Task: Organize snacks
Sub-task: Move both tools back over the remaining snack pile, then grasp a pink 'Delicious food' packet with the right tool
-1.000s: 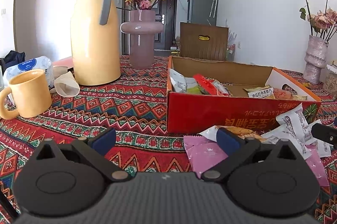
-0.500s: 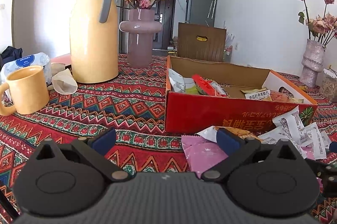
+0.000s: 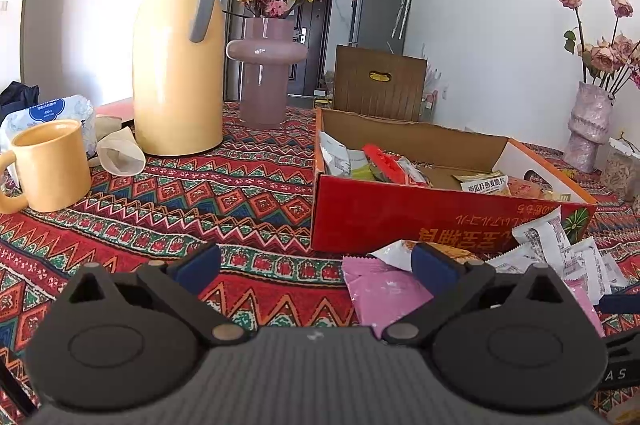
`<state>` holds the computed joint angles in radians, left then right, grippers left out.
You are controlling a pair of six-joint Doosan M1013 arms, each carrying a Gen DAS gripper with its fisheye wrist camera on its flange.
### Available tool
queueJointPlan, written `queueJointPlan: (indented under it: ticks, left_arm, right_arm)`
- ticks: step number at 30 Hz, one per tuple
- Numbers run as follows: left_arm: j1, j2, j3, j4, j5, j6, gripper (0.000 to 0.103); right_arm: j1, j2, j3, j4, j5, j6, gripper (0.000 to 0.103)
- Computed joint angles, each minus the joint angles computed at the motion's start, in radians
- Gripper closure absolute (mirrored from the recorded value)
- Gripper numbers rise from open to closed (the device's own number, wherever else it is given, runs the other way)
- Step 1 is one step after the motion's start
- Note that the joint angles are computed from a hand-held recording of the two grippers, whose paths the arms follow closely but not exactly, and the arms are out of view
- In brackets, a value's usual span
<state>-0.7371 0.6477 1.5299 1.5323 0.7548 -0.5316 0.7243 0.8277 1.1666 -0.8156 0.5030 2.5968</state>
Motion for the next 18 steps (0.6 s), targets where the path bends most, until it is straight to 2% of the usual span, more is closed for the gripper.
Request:
queueJointPlan:
  ticks: [5,14,16,18]
  left_arm:
    - [0.000,-0.001,0.003,0.005,-0.001,-0.007,0.000]
    - [0.000,-0.001,0.002,0.003,-0.001,-0.006,0.000]
    - [0.000,-0.001,0.002,0.003,-0.001,-0.007,0.000]
    - [0.000,-0.001,0.002,0.005,-0.001,-0.008,0.000]
  right_arm:
    - [-0.020,-0.004,-0.002,0.148,-0.028,-0.092,0.000]
    - [-0.023,-0.005,-0.004,0.187,-0.029,-0.134,0.000]
    - [-0.021,-0.011,0.011,0.153,-0.046,-0.101,0.007]
    - [-0.019,-0.021,0.030,0.126,-0.074,-0.086,0.028]
